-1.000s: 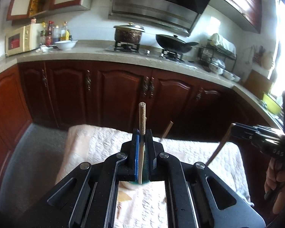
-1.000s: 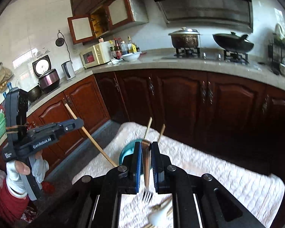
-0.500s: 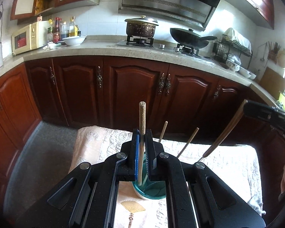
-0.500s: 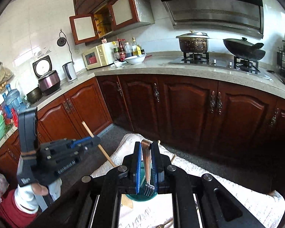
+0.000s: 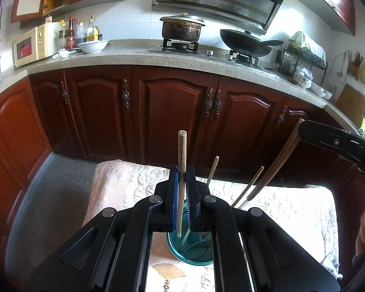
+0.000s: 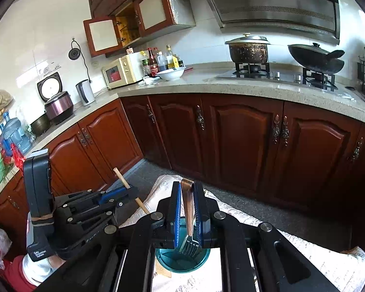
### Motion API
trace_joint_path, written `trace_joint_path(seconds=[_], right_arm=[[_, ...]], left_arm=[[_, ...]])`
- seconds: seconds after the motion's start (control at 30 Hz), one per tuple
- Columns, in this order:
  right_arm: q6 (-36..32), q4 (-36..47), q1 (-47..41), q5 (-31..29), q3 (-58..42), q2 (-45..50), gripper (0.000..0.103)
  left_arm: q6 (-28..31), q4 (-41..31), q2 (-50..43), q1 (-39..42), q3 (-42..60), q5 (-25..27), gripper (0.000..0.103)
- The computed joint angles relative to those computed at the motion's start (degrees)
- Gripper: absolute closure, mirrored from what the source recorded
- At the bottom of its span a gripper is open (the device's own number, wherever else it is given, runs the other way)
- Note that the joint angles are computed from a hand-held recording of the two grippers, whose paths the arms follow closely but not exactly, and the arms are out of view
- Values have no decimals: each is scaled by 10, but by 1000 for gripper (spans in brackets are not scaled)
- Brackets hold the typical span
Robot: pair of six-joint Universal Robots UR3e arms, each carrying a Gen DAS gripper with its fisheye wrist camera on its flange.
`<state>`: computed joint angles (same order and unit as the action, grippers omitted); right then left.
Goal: Organize utensils
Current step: 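Carry the chopstick and fork into the floral cup and open both tools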
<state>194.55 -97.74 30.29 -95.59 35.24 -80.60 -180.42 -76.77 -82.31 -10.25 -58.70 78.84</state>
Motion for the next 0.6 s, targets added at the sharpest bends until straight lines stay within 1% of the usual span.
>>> trace_joint_path(seconds=[0.17, 0.3, 0.6], right_arm=[[6, -32, -17, 22, 58, -14, 94], [7, -52, -20, 22, 98, -20, 94], [19, -110, -37, 55, 225, -44, 93]], left_arm=[[-1, 9, -9, -14, -12, 12, 99], [-4, 19, -10, -23, -30, 20, 99], [-16, 43, -9, -38, -78, 31, 99]])
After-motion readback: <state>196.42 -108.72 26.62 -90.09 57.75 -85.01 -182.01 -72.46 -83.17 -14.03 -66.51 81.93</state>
